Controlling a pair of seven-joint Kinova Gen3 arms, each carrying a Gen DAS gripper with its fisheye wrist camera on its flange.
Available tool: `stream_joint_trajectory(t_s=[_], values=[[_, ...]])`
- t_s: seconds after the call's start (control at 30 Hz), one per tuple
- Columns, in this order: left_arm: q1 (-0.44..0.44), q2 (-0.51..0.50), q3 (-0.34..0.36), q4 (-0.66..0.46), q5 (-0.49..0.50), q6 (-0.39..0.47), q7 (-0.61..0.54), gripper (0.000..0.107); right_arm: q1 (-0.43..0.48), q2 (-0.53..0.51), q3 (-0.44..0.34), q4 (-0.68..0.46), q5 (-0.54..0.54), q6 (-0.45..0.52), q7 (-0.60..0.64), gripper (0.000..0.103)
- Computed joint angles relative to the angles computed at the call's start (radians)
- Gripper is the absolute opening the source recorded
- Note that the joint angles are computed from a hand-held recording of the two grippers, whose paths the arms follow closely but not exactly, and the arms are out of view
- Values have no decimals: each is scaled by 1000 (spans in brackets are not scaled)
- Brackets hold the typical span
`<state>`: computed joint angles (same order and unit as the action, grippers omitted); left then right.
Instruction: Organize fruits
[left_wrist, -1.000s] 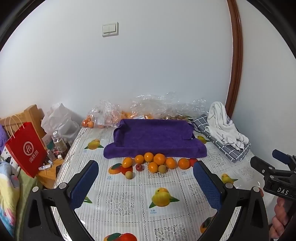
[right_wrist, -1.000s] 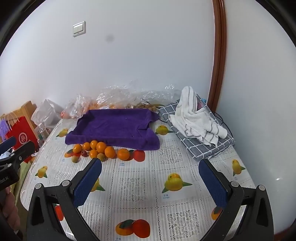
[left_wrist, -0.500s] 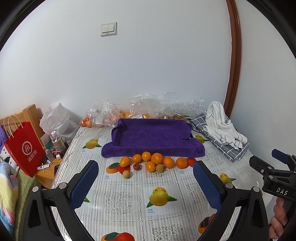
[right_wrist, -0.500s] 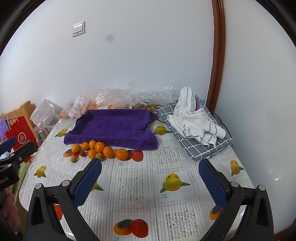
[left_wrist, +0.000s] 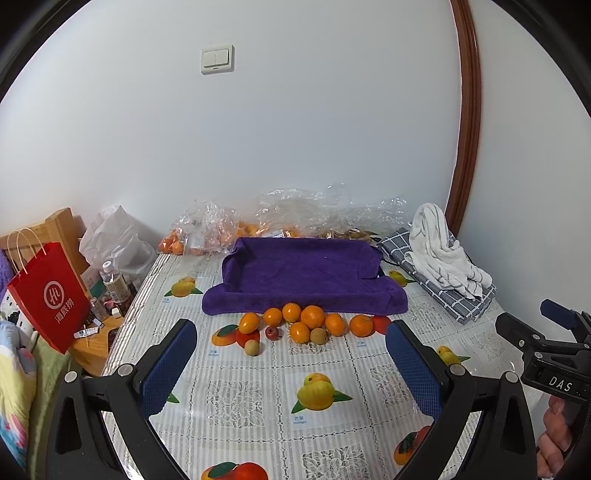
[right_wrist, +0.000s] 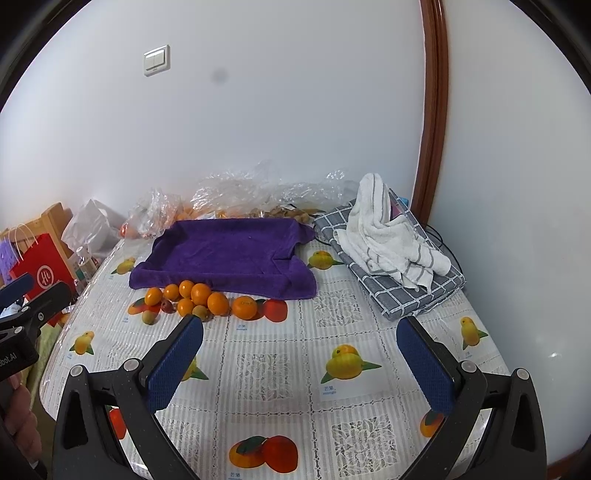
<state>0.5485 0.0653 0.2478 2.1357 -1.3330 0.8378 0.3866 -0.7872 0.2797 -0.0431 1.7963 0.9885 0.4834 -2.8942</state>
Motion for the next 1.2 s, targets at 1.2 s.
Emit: stream_joint_trajectory(t_s=[1.2], values=[[-3, -6, 2, -3, 7, 4, -7, 103, -2, -13, -13, 15, 49, 0, -55, 103]])
